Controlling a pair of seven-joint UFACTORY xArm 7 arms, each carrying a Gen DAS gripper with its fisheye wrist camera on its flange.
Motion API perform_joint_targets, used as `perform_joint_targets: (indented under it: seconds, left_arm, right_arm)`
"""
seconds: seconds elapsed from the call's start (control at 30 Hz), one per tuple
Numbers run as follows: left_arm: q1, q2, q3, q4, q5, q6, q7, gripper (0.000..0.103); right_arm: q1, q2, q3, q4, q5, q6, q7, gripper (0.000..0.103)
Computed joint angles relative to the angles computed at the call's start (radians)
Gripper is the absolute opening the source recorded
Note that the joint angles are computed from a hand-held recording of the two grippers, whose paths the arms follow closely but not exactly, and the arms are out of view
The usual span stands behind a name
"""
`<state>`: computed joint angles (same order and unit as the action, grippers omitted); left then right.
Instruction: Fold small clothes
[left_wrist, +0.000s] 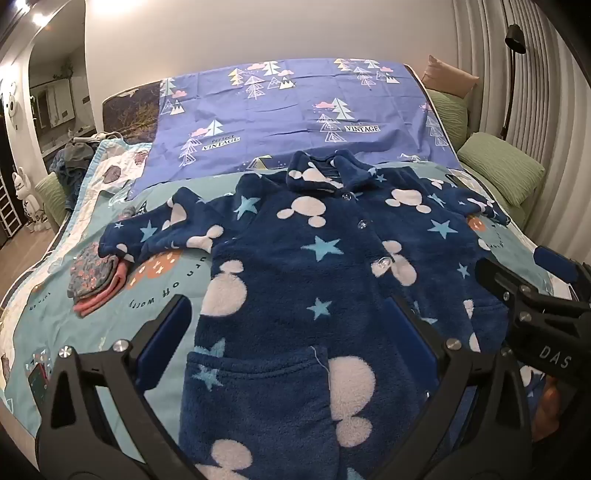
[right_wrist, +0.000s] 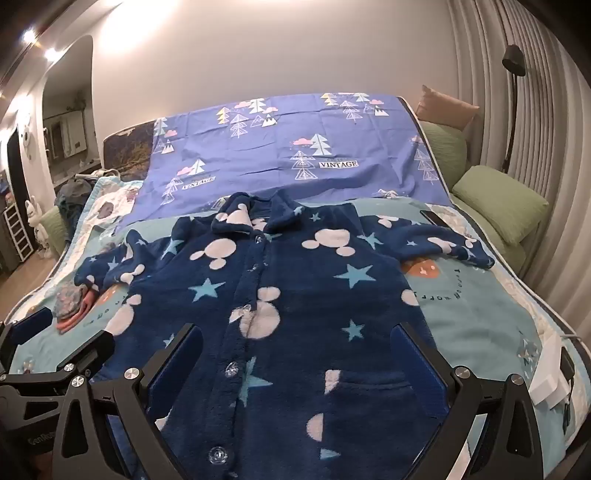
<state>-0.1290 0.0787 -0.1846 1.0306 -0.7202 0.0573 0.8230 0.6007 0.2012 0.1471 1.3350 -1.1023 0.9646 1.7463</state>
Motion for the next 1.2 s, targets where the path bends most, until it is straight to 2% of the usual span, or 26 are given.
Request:
perform_joint_targets:
  seconds: [1.07,1.2]
  left_arm:
    - [-0.005,-0.006,0.005,-0.006,0.023,0.006,-0.028,0.102]
    - [0.024,0.029,-0.022,0.015,-0.056,-0.002,0.056,0.102]
  right_arm:
    - [0.007,0.019,-0.008,0.025,0.013,0.004,-0.015,0.103]
    - [0.009,0.028,-0.012,0.036,0.018,0.009,-0.026,0.103]
